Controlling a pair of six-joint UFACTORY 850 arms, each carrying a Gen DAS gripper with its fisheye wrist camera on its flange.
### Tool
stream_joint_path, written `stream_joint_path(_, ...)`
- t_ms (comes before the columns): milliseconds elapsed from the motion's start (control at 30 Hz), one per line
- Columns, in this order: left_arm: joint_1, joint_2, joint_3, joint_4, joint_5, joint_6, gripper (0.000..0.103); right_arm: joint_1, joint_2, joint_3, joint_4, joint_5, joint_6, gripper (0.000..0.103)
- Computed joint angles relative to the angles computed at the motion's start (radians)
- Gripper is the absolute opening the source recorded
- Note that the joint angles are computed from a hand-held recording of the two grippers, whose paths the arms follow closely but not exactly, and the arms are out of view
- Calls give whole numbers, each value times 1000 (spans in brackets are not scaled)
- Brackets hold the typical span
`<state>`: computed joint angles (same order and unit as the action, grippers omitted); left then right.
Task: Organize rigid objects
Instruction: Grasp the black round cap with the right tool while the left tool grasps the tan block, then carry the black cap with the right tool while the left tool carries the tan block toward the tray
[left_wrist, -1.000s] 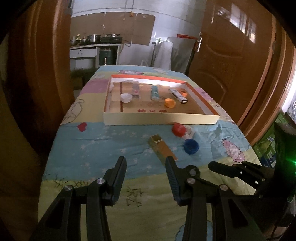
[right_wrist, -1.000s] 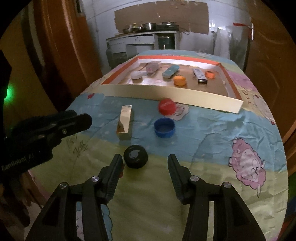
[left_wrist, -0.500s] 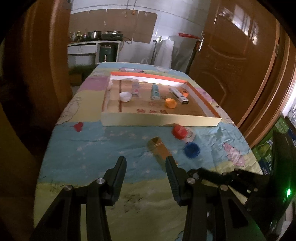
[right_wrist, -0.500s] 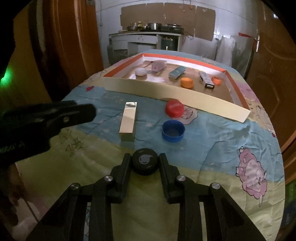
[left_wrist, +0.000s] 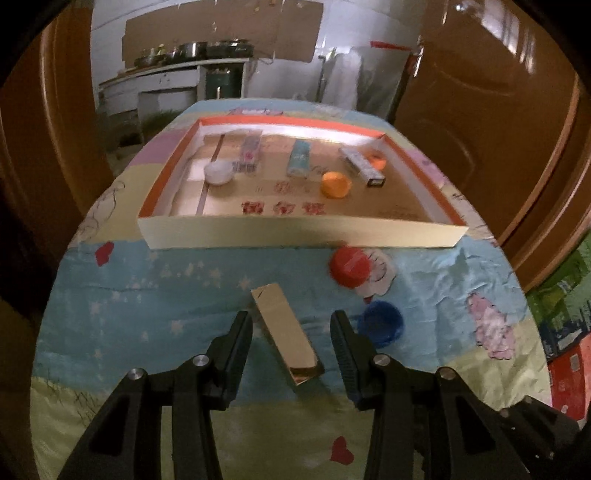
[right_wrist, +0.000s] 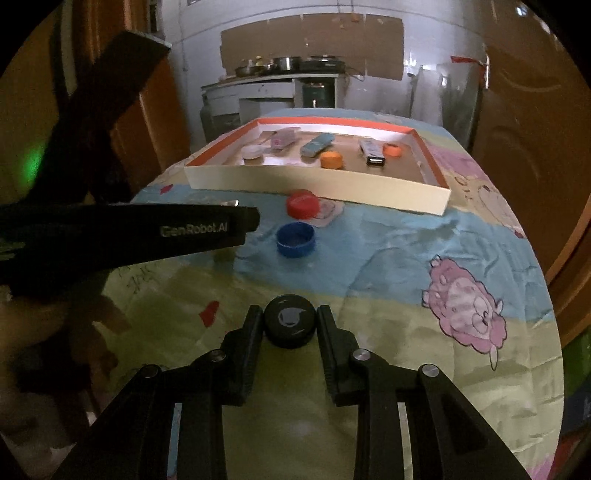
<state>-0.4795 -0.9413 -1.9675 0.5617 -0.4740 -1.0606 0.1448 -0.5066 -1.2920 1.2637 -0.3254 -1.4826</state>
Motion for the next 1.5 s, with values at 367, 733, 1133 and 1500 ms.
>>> stream_joint_path(367,-1,41,79,40,29,-49,18,-28,12,24,88,-55,-56,30)
stream_joint_path(733,-22,93,130,176,56,-157,18,-39,29,34,130,-65,-84,30)
stream_joint_path(1133,-23,153,171,320,103,-272,18,-37,31,-6,162,-38,-105,30)
stream_joint_path(1500,-1,132,110,319,100,-244,18,-35,-9,-111,144,-13,-68,30)
